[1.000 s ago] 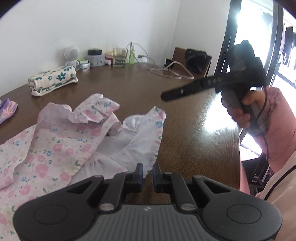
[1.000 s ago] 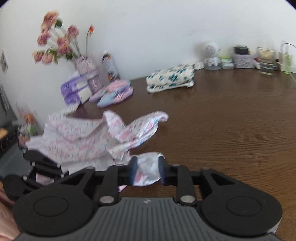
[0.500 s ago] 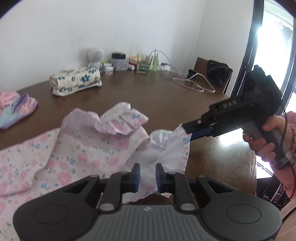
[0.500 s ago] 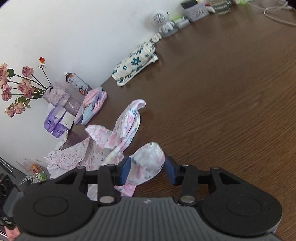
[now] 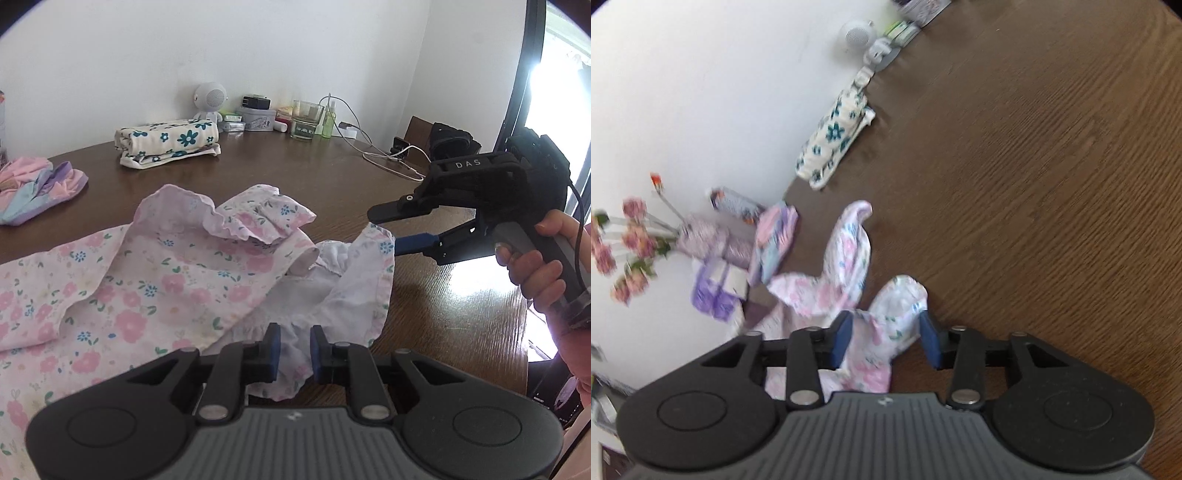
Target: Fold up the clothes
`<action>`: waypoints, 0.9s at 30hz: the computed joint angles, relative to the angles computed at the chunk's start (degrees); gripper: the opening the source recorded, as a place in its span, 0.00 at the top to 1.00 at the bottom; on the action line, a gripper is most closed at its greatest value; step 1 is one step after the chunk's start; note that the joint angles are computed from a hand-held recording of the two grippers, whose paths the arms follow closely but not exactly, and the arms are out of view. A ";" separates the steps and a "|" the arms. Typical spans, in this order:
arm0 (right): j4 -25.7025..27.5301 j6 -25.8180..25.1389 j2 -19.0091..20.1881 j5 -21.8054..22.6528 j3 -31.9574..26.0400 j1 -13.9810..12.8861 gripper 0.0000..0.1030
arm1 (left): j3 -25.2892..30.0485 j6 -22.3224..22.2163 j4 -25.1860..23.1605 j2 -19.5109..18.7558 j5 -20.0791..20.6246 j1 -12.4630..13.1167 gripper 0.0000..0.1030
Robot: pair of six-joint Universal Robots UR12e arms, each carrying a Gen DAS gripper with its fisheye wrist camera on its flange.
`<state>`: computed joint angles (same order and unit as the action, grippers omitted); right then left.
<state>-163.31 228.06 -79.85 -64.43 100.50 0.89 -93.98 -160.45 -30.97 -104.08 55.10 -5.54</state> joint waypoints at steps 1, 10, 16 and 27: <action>-0.47 0.53 0.05 -0.43 0.02 -0.02 0.56 | -0.01 -0.47 0.06 -0.03 -0.27 0.07 0.85; 4.30 -3.17 0.86 -1.36 -2.12 0.75 0.64 | -1.93 -15.05 12.84 0.01 -0.12 1.31 0.83; 3.13 -5.57 1.30 -1.58 -2.33 1.31 0.92 | -0.80 -17.58 8.04 -0.30 3.98 1.05 0.79; 2.78 -32.88 1.20 -19.49 -5.72 6.05 0.98 | -0.64 -17.51 7.33 -0.23 8.57 0.20 0.71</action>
<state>-160.53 195.17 -78.65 -83.92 94.78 6.94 -94.62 -177.96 -23.64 -104.30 63.67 -5.34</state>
